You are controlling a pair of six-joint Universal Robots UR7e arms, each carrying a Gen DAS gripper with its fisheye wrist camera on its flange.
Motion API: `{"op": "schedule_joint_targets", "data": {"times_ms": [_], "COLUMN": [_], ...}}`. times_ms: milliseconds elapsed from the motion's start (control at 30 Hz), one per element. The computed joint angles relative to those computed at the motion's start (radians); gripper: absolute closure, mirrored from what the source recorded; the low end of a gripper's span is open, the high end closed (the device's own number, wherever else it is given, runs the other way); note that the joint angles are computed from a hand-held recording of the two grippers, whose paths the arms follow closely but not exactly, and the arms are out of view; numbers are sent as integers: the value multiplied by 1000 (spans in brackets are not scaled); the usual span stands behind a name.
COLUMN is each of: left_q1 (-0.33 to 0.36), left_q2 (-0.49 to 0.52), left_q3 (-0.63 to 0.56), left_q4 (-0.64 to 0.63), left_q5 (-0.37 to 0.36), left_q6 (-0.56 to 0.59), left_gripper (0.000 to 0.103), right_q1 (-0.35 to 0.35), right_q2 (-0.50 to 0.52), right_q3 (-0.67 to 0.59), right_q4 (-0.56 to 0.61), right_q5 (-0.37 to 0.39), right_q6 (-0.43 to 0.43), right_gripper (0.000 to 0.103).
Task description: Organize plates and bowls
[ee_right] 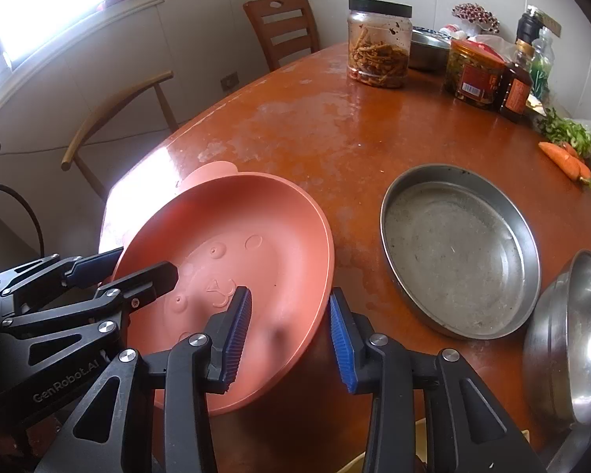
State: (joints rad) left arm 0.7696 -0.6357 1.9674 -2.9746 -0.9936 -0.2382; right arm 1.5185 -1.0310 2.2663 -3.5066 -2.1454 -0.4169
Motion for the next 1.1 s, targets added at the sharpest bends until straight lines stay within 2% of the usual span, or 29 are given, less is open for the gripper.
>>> {"op": "schedule_joint_targets", "data": {"times_ms": [167, 433, 567, 900, 1100], "left_q1": [1, -6, -11, -48, -86], "left_q2": [1, -3, -8, -46, -63], "left_q3": [-4, 1, 9, 59, 91], "left_q4": [2, -6, -18, -63, -88], "left_q5": [-3, 9, 18, 61, 67], "left_q6": [-1, 4, 3, -12, -15], "left_gripper": [61, 60, 53, 44, 43], "right_q1": [-7, -7, -7, -4, 3], "right_q2": [-8, -20, -29, -70, -105], "right_q3": [8, 26, 34, 75, 121], "right_q4": [5, -17, -25, -80, -127], "right_q5": [15, 35, 38, 59, 72], "right_q6": [6, 1, 7, 0, -13], "right_gripper": [61, 49, 46, 45, 45]}}
